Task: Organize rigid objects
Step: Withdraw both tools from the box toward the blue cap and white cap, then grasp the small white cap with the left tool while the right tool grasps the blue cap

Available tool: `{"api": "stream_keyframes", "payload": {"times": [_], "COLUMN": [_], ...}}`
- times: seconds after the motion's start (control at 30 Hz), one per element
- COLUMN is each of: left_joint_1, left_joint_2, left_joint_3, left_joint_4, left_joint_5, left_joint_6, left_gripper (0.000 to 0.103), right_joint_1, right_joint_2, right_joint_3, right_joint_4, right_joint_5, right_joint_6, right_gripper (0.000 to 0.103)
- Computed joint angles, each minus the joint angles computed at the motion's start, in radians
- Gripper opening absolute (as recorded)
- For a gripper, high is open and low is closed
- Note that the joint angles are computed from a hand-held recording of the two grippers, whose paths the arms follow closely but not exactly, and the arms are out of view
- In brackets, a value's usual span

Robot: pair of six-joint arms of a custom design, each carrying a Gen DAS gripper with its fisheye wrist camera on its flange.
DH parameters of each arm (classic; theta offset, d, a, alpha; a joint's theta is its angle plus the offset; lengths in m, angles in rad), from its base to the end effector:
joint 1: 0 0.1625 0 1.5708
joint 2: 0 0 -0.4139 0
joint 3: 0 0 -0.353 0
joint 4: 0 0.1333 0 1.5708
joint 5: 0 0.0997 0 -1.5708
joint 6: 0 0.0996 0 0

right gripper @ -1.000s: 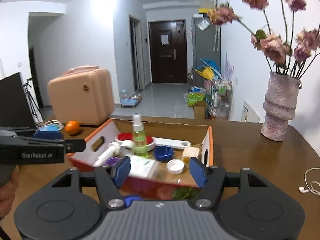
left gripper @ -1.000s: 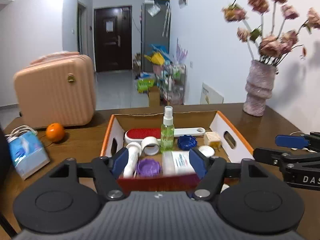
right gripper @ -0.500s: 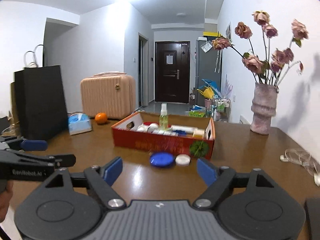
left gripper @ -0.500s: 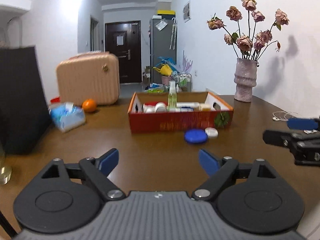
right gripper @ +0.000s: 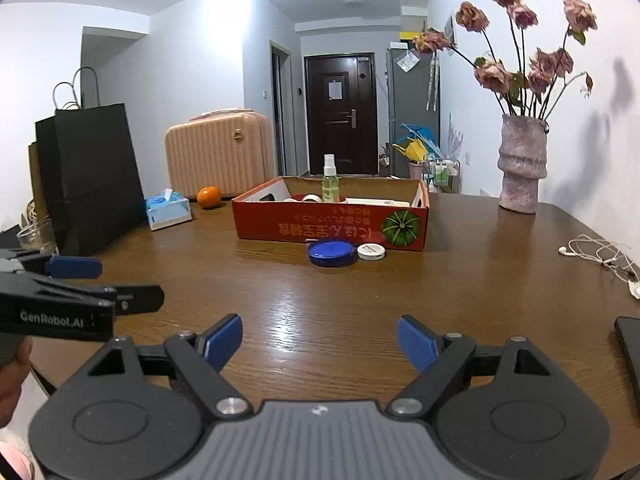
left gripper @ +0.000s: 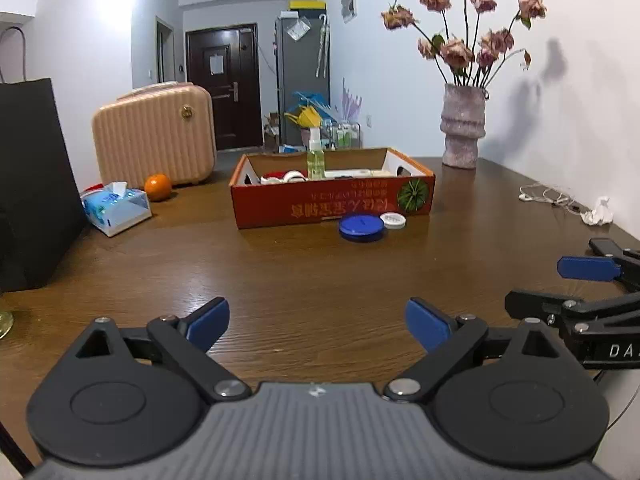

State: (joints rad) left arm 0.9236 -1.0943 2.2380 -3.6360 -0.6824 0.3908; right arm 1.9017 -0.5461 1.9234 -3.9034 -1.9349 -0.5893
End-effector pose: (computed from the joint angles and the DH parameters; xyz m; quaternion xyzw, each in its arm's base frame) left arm -0.1011 -0.4831 0.2504 0.2353 0.7971 -0.4474 0.3304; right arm 0.2729 -0.4932 0.0587 0.3133 -0.8195 0.4276 0.2177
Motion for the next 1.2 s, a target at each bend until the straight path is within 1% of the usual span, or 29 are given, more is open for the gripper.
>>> {"api": "stream_keyframes", "payload": {"times": [0.1,0.23,0.3,0.4,0.47,0.57,0.63,0.67,0.73,0.8,0.87,0.93,0.97,1.0,1.07,1.13,1.2], "left_joint_1": [0.030,0.076,0.102,0.137,0.157,0.194,0.216,0.228,0.251,0.268,0.283,0.295,0.299,0.302,0.304,0.299,0.291], "left_joint_2": [0.029,0.080,0.112,0.170,0.200,0.242,0.262,0.267,0.263,0.259,0.258,0.258,0.257,0.256,0.253,0.254,0.258], "left_joint_3": [-0.052,-0.149,-0.215,-0.326,-0.387,-0.476,-0.524,-0.546,-0.577,-0.597,-0.610,-0.621,-0.625,-0.627,-0.623,-0.619,-0.617], "left_joint_4": [0.053,0.122,0.164,0.205,0.210,0.216,0.219,0.230,0.262,0.277,0.282,0.299,0.315,0.326,0.331,0.332,0.341], "left_joint_5": [-0.019,-0.062,-0.088,-0.114,-0.130,-0.121,-0.088,-0.080,-0.078,-0.083,-0.085,-0.087,-0.089,-0.092,-0.102,-0.099,-0.107], "left_joint_6": [-0.005,0.000,0.007,0.044,0.057,0.077,0.083,0.077,0.048,0.040,0.046,0.034,0.025,0.020,0.029,0.033,0.028], "left_gripper": [0.097,0.097,0.097,0.097,0.097,0.096,0.097,0.097,0.097,0.097,0.097,0.097,0.097,0.097,0.097,0.097,0.097], "right_joint_1": [-0.017,-0.038,-0.050,-0.060,-0.068,-0.075,-0.080,-0.079,-0.072,-0.065,-0.058,-0.050,-0.048,-0.047,-0.048,-0.051,-0.054], "right_joint_2": [0.006,0.016,0.028,0.058,0.078,0.138,0.200,0.235,0.314,0.383,0.444,0.514,0.542,0.558,0.558,0.524,0.459], "right_joint_3": [-0.034,-0.114,-0.171,-0.279,-0.361,-0.518,-0.656,-0.729,-0.881,-1.003,-1.109,-1.227,-1.277,-1.304,-1.289,-1.218,-1.089], "right_joint_4": [0.034,0.118,0.163,0.234,0.324,0.490,0.635,0.701,0.811,0.876,0.908,0.928,0.945,0.949,0.920,0.874,0.762], "right_joint_5": [-0.009,-0.024,-0.016,-0.025,-0.003,0.023,0.042,0.039,0.005,-0.027,-0.065,-0.108,-0.127,-0.139,-0.134,-0.121,-0.102], "right_joint_6": [0.021,0.034,0.016,0.028,0.037,0.030,0.041,0.047,0.062,0.066,0.063,0.039,0.033,0.035,0.023,0.029,0.015], "right_gripper": [0.084,0.083,0.083,0.082,0.082,0.082,0.078,0.074,0.072,0.070,0.070,0.070,0.067,0.063,0.063,0.063,0.062]}}
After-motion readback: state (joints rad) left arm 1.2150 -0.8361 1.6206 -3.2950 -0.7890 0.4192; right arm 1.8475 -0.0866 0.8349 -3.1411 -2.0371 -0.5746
